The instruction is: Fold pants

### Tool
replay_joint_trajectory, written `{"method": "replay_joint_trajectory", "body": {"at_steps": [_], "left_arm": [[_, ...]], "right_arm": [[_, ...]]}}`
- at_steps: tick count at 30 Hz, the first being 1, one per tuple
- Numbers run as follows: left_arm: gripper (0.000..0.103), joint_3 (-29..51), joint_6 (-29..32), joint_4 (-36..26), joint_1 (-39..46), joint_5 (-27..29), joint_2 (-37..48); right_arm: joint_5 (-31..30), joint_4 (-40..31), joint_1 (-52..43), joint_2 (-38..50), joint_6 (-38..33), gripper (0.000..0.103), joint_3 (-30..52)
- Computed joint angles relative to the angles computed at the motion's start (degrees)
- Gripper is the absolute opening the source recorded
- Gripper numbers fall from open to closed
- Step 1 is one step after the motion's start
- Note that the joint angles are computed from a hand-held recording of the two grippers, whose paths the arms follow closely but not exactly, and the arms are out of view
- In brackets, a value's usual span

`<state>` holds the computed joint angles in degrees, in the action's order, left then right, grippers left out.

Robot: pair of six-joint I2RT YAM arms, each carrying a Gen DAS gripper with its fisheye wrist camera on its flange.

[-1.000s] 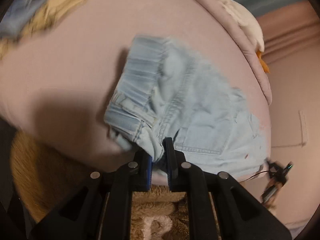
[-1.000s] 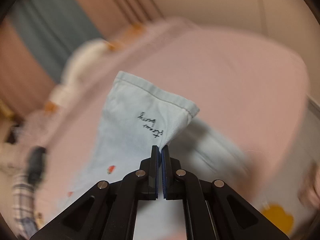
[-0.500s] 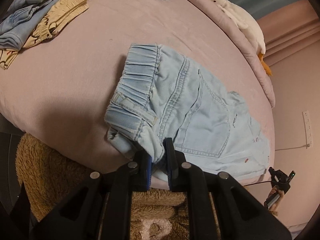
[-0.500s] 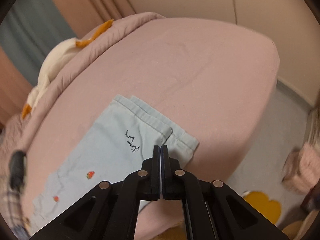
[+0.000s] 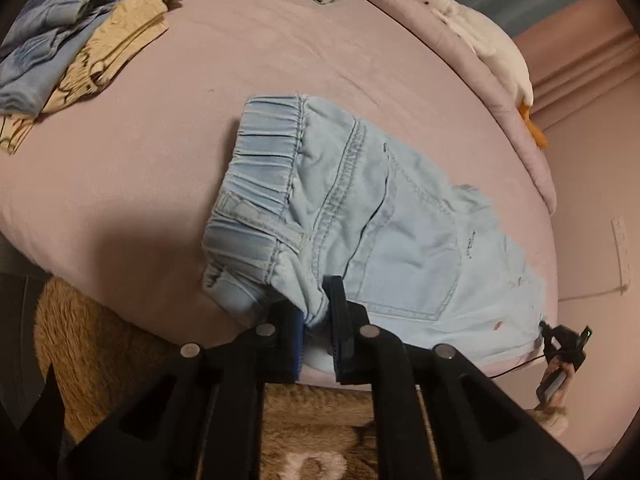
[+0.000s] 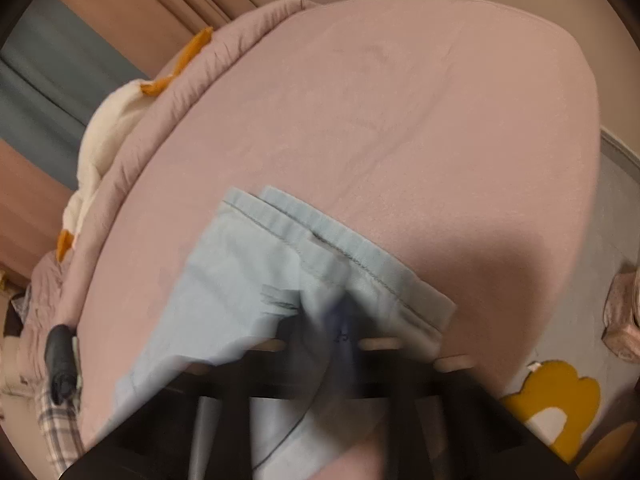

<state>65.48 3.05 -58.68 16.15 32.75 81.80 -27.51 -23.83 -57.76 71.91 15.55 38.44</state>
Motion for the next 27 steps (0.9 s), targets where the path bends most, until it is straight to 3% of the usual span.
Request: {"method": "replay_joint_trajectory", "body": {"at_steps": [2, 5, 7, 10, 12, 14, 15, 16, 17, 19, 22, 27], "left_arm": [[0.010, 0.81, 1.36, -2.01, 1.66, 2.82, -1.48], [0.010, 1.43, 3.92, -4.58, 1.94, 2.79, -1.94], [0.012, -0.23, 4.31, -3.17, 0.41, 0.66, -1.89], [0.015, -3.60, 1.59, 1.22, -2.71, -4.74, -0.83], [0.014, -3.65, 1.24, 1.99, -3.52, -5.23, -0.74], [0.028, -1.28, 3.40, -0.12, -3.32, -5.11, -0.48], [0.042, 0.04, 4.19, -0.98, -2.80, -5.20, -0.59], [0.049, 1.15, 4.45, -1.56, -2.36, -5.02, -0.81], [0.052, 2.28, 4.93, -1.91, -1.49, -4.19, -0.75], [0.065, 4.58, 4.96, -1.51, 0.39, -1.30, 0.50], [0.068, 8.20, 2.19, 1.02, -0.15, -2.44, 3.73], [0.077, 14.10, 1.60, 4.92, -1.91, 0.07, 10.61]], "right_arm": [[0.15, -0.95, -0.98, -6.57, -0.17, 0.006, -1.13], [-0.34, -5.47, -4.77, -13.67, -1.97, 0.006, -1.25], [-0.31, -6.92, -6.76, -14.24, -4.31, 0.005, -1.46], [2.50, -5.09, -4.81, -7.53, -5.30, 0.006, -2.18], [9.26, -3.80, 0.22, -4.26, -4.73, 0.006, -2.33], [14.13, -6.05, 4.03, -7.77, -3.64, 0.012, -1.91], [16.74, -8.69, 6.55, -9.71, -3.04, 0.026, -0.60], [18.19, -10.15, 8.63, -11.88, -2.58, 0.043, 0.11], [19.80, -11.79, 11.83, -14.90, -2.06, 0.048, 1.16], [21.83, -15.98, 19.50, -18.30, -0.57, 0.049, 4.60], [19.96, -17.99, 35.78, -17.16, 4.90, 0.049, 10.79], [16.76, -11.56, 58.84, -1.21, 9.75, 0.050, 19.83]]}}
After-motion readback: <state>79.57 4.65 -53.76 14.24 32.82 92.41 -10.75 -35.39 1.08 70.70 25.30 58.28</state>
